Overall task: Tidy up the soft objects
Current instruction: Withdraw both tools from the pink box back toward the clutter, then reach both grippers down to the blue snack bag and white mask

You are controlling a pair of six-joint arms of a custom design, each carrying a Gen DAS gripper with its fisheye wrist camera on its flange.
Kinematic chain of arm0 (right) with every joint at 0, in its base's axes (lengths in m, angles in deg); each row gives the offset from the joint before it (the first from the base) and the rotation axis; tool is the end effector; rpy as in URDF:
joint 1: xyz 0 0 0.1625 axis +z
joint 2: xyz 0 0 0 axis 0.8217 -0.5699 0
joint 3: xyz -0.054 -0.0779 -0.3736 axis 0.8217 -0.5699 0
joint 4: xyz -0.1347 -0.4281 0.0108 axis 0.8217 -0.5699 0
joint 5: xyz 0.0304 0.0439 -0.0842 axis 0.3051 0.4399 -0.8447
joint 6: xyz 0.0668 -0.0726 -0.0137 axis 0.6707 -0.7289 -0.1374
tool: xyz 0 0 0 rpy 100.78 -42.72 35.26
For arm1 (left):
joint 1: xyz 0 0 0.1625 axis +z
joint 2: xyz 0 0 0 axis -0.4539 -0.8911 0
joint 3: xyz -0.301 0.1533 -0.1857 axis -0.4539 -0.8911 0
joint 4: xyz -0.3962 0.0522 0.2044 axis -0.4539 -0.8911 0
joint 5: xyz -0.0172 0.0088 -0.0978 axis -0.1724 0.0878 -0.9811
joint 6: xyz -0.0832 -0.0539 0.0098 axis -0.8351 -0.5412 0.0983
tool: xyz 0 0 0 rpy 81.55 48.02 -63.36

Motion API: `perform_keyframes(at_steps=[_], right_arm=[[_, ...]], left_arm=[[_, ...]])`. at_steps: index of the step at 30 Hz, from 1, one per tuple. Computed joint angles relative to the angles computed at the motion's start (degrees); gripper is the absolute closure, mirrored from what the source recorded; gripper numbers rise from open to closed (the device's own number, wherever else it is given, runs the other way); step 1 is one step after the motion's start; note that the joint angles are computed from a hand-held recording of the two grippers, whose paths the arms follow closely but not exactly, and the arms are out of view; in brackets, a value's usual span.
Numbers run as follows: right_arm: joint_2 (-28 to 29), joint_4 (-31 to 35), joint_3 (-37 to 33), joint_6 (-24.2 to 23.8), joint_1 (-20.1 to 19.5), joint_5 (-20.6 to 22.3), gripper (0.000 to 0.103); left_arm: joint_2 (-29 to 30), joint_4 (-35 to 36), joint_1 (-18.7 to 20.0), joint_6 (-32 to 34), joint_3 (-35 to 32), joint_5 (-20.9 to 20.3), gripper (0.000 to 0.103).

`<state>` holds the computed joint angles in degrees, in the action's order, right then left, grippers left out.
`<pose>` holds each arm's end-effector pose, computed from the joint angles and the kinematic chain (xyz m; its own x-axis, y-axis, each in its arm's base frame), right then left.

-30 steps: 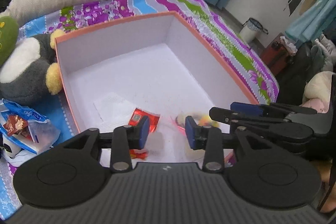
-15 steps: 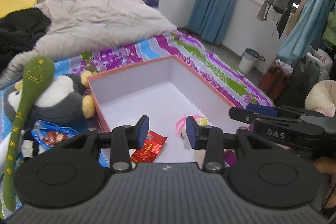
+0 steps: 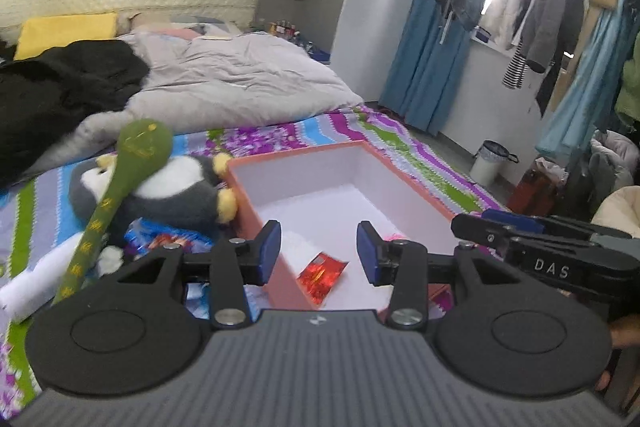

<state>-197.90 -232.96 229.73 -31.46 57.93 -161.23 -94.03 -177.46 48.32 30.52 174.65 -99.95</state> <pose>0.1401 -0.1993 0.3591 -0.7561 0.4409 0.4837 -0.3526 0.3482 -0.8686 -0.4494 -0.3562 0.1163 -0.5631 0.7749 -0.2871 0.8142 0.4607 -0.3534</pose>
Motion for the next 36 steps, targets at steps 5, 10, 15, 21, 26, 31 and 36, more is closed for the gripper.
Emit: perform_keyframes(at_steps=[5, 10, 15, 21, 26, 31, 36], right_arm=[[7.15, -5.93, -0.42, -0.99, 5.37, -4.09, 0.056], [12.54, -7.33, -0.28, 1.00, 9.24, -6.57, 0.056], [18.09, -8.39, -0.22, 2.62, 12.40, -7.67, 0.056], [21.23, -8.53, 0.27, 4.72, 13.17, -6.15, 0.056], [23.43, -6.84, 0.71, 8.48, 13.94, -7.27, 0.056], [24.67, -4.74, 1.56, 11.43, 14.34, -7.03, 0.056], [26.99, -5.07, 1.44, 10.95, 12.23, -4.57, 0.056]], left_arm=[[-5.92, 1.44, -0.62, -2.06, 5.33, 1.90, 0.051], [-11.08, 2.37, -1.18, -4.27, 9.80, 3.70, 0.050], [-16.30, 4.24, -2.07, -6.22, 13.57, 6.34, 0.047], [-24.16, 7.95, -2.93, -11.79, 18.87, 10.11, 0.044], [-29.37, 10.79, -3.82, -17.57, 22.51, 13.08, 0.038], [-31.74, 12.57, -2.66, -21.24, 24.36, 14.17, 0.031], [-29.46, 11.09, -0.20, -21.23, 24.50, 14.53, 0.030]])
